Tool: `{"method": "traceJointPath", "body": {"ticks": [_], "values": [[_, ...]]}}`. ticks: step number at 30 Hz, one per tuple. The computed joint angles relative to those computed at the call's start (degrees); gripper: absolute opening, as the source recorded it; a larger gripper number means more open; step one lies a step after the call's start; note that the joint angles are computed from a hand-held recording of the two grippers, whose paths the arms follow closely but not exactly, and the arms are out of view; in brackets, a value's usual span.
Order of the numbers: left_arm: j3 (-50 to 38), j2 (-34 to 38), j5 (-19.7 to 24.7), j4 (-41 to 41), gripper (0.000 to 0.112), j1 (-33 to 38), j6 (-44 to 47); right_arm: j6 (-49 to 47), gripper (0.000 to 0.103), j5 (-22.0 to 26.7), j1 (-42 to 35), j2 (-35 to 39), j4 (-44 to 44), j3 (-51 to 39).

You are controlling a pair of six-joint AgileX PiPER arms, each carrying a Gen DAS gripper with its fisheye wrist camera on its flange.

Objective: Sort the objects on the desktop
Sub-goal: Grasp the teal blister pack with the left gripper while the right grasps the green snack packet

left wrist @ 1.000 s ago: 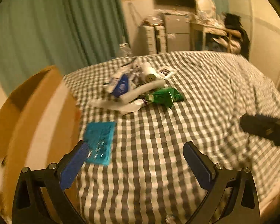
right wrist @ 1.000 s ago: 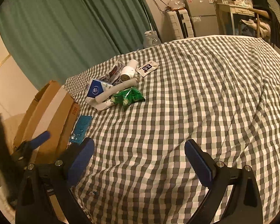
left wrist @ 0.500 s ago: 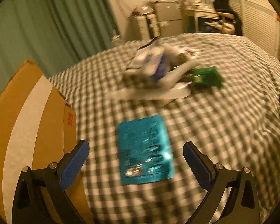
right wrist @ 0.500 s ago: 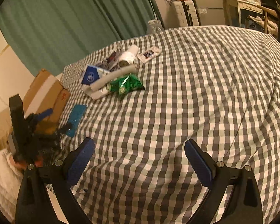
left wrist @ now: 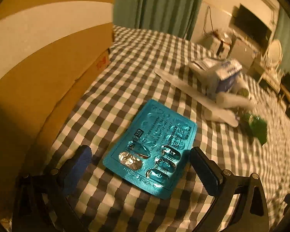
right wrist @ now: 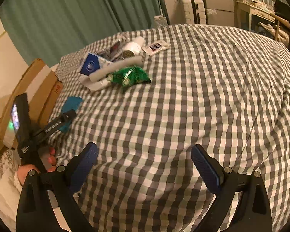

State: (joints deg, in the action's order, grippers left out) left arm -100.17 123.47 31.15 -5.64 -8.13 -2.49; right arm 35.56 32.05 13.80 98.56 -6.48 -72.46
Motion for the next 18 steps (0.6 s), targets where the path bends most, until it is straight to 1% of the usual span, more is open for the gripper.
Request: {"method": "traceJointPath", "body": {"ticks": [1,3,4,5,7,10,12,14,15,16,17,18], "values": [[-1.5,0.6,1.3,1.9,0.103,-0.8,0.7,-0.8,0.098,0.1,-0.1,0.5,0.6,-0.3],[-2.6,1.1,2.0,2.3,0.103,-1.6,4.8,-1.8,0.098,0.3,-0.3,2.8,0.3,-2.5],[-3.0,1.3,2.5,2.6,0.102,-1.7,4.9,-2.5,0.098,0.6,-0.4,4.2,0.2,-4.0],[-3.1,1.3,2.4,3.6,0.094,-2.0,4.0,-3.8,0.098,1.4,-0.8,6.5,0.8,-7.1],[-1.0,0.3,-0.5,5.0,0.079,-2.5,2.7,-5.0,0.098,1.8,-1.3,10.2,1.1,-12.6],[1.0,-0.4,-2.9,6.0,0.074,-3.0,2.3,-6.4,0.098,4.0,-1.4,15.6,-0.7,-22.0],[2.0,-1.0,-3.6,7.1,0.073,-3.3,1.3,-7.8,0.098,8.2,-1.6,21.2,-1.5,-31.6],[2.5,-1.3,-4.1,7.4,0.072,-3.6,0.8,-10.8,0.097,12.4,-2.6,26.5,1.6,-40.7],[2.4,-1.1,-4.4,7.2,0.072,-3.6,0.8,-11.9,0.097,15.2,-3.1,29.9,2.7,-46.3],[1.4,-0.6,-3.9,6.2,0.072,-3.3,1.4,-12.1,0.097,17.7,-3.3,32.2,2.7,-50.1],[1.0,-0.4,-3.7,5.9,0.072,-3.1,1.5,-12.4,0.093,20.5,-3.5,35.0,2.5,-54.7],[0.5,-0.1,-3.6,5.5,0.072,-3.0,1.6,-13.1,0.074,22.1,-3.7,36.3,3.2,-56.9]]}}
